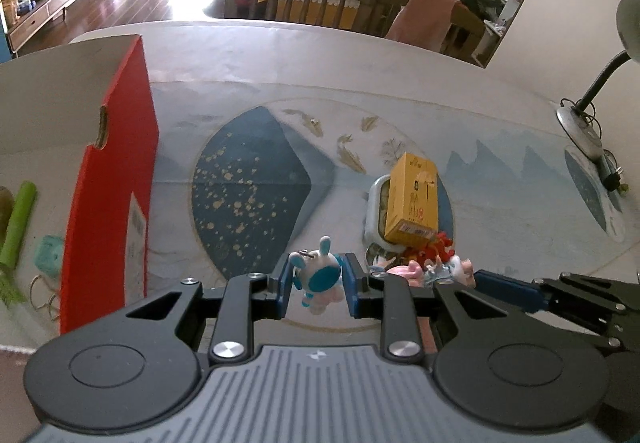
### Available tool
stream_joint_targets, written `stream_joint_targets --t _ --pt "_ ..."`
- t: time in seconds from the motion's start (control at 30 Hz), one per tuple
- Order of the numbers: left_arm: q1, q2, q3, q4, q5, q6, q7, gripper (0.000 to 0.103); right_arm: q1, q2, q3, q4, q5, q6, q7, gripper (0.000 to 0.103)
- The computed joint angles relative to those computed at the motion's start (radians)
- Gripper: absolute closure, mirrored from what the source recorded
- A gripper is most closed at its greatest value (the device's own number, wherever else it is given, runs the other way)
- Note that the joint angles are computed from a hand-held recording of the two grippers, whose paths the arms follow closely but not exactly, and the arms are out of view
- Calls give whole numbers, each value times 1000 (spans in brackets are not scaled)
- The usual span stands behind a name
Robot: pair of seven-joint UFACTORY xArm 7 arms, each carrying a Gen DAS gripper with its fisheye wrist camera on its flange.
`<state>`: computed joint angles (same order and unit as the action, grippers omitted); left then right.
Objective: Organize rigid objects
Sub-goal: 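Lift the keychain and pig figurine and carry both toward the box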
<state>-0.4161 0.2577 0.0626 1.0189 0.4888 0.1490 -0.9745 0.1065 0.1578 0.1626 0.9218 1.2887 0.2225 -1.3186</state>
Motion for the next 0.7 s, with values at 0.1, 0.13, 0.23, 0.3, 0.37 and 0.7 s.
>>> stream_joint_targets --t 0.1,0.13,0.23,0.3,0.37,0.7 --pt "-3 -15 2 -17 5 -3 -8 77 -1 13 0 8 -18 4 24 65" --pt "-5 -18 4 -22 10 -3 -14 77 -1 21 3 15 -17 -4 22 63" --pt "0 -25 0 -31 15 -3 -20 77 -11 40 16 38 13 9 -7 43" --pt "2 -27 -3 -34 17 1 -26 77 -5 58 25 52 32 -19 -37 39" --pt "2 -32 -2 -40 26 3 -37 77 -5 73 28 65 13 -13 -15 40" --pt "32 -59 -18 -75 52 0 -71 77 -26 90 39 77 -35 69 -208 21"
